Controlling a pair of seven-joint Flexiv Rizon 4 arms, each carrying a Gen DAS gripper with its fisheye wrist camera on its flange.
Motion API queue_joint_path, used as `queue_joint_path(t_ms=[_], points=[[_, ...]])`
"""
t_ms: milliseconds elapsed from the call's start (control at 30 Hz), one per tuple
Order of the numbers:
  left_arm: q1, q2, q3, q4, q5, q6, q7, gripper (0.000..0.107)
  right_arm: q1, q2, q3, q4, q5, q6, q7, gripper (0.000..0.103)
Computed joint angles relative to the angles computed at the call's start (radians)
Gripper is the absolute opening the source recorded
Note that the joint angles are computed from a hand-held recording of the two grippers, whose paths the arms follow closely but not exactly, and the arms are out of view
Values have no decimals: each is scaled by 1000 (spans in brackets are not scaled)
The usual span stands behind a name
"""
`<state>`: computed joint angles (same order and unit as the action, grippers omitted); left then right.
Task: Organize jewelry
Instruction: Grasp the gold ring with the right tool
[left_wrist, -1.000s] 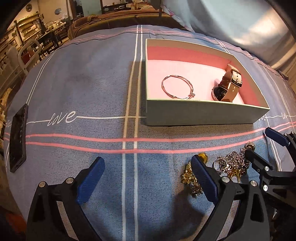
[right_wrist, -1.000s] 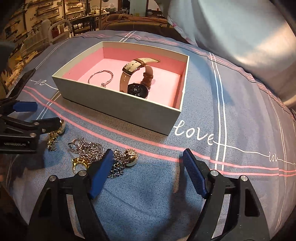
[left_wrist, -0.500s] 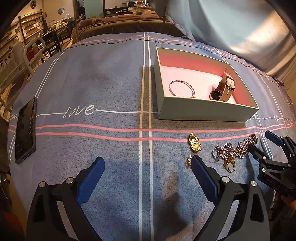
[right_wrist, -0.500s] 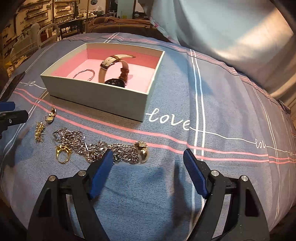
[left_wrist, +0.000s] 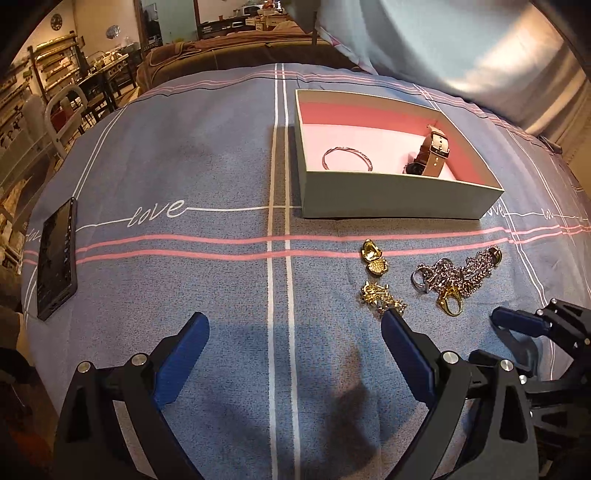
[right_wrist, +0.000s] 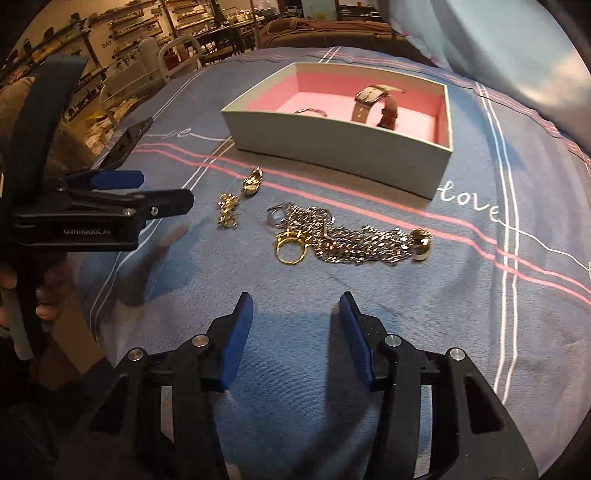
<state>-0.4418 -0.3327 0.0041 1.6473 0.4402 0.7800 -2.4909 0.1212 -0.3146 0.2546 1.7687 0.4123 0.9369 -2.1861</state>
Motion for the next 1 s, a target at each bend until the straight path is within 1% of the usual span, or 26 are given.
queue_joint_path(t_ms=[67,133,200,233,267,400,500,600,700,733,833,900,1000], points=[[-3,17,4,19,1,-9,-16,93,12,-17,12,3,18,57,-6,45],[2,28,0,37,-5,-7,-23,93,18,-45,20,-24,24,72,2,45],[5,29,-4,41,-5,-10,-29,93,21,-71,29,-46,25,99,-4,40],[6,26,-6,38,-5,-10,-28,93,36,-77,23,-38,0,138,-1,31],[7,25,-9,38,-6,-6,-27,93,43,-78,23,-22,-21,174,-6,25],[9,13,-18,32,-17,16,-7,93,0,-64,62,-11,-8,163,-40,24],[5,-12,-23,7,-26,24,25,93,-15,-38,56,6,0,147,-33,24],[-5,-55,-25,-44,-36,26,63,93,-19,-25,35,16,-8,140,-16,24],[-31,-100,-3,-117,-18,4,66,93,-29,-23,33,13,5,123,-23,24],[-40,-106,11,-132,-8,-3,50,93,-28,-22,32,16,7,131,-27,24],[-43,-97,32,-126,1,-2,24,93,-25,-18,32,26,11,140,-34,24],[-44,-95,38,-123,6,-50,32,93,-26,-19,33,24,14,135,-39,24],[-31,-58,35,-61,-5,-48,19,93,-26,-22,33,18,21,130,-43,25]])
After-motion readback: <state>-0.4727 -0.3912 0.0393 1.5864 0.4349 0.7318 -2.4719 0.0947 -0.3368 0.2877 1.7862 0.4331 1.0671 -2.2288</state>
